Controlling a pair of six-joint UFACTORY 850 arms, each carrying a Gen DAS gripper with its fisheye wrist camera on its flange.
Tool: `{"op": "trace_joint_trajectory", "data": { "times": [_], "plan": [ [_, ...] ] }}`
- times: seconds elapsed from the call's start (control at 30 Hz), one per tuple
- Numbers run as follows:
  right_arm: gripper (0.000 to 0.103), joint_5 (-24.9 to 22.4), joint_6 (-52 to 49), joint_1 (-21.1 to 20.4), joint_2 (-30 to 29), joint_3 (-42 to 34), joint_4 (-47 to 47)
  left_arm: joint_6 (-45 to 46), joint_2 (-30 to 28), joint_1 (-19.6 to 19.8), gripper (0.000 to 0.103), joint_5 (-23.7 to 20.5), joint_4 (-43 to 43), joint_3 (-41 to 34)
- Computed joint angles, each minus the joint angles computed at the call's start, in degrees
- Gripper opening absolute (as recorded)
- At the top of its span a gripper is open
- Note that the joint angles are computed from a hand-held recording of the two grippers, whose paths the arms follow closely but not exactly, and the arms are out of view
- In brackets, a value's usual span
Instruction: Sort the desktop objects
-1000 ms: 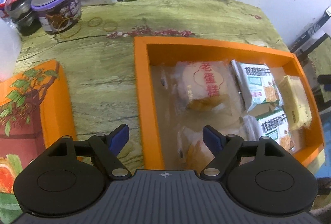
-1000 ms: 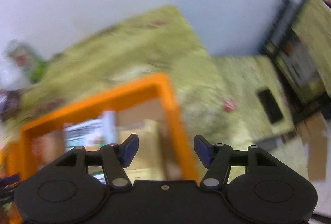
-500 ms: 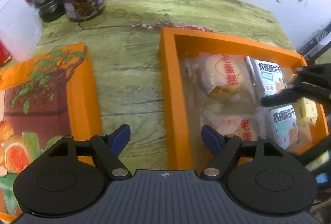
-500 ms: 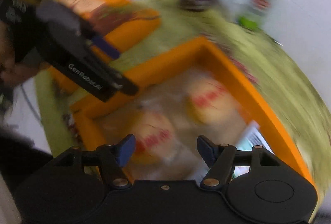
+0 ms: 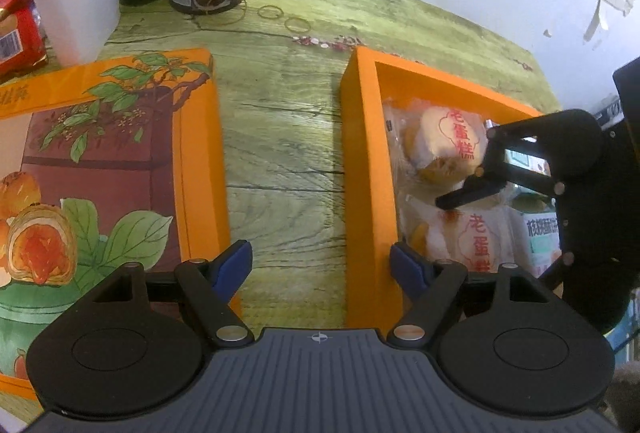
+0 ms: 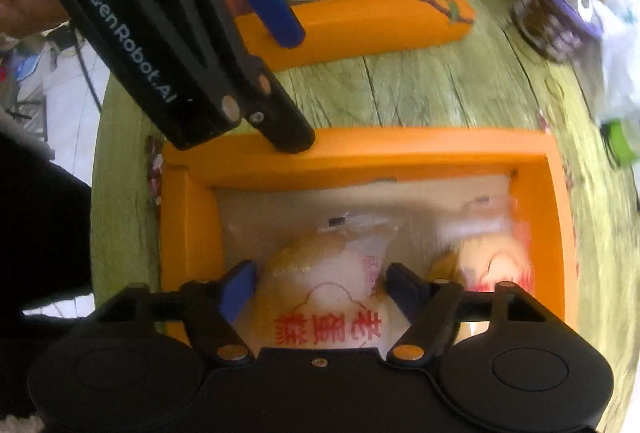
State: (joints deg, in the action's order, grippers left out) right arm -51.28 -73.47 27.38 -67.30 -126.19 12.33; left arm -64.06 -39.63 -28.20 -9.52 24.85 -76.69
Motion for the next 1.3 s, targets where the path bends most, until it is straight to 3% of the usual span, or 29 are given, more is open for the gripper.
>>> {"op": "trace_joint_trajectory", "data": {
  "times": [0.27,0.43,0.63,0.73,0.9,1.07,1.2,1.3],
  "plan": [
    [0.067,-4.6,-10.7,-0.2,-2.3,-4.0,4.3,2.9,0.4,0.3,0.077,0.7,-2.7,0.6],
    [0.067,-6.2,-8.3,-0.5,-2.6,-5.0,3.7,8.5,-0.3,0.4,0.077,0.7,-7.2,-0.6],
    [0.068,-3.8,-8.0,-1.1,-0.1,-0.7,5.6,13.5,-1.3,0.4,0.077,-0.1,-10.9,-2.5],
    [0.083,-0.5,-8.1,-1.5,2.0,2.3,6.4,14.5,-1.6,0.4,0.077,-0.2,-11.8,-3.0],
    [0.084,1.2,-6.4,-3.5,4.2,3.0,9.3,17.1,-2.1,0.3,0.077,-0.1,-13.5,-4.0],
    [0.080,6.7,4.0,-4.4,0.6,-3.1,7.3,25.1,-4.0,-0.5,0.077,-1.2,-19.1,-7.2],
    [0.071,-1.6,11.0,-3.8,-10.2,-20.7,0.9,29.4,-5.7,-1.3,0.077,-2.3,-21.7,-9.9],
    [0.066,-5.1,12.0,-3.2,-14.9,-28.2,-2.8,31.7,-6.7,-1.6,0.077,-3.0,-23.5,-11.2]
  ]
}}
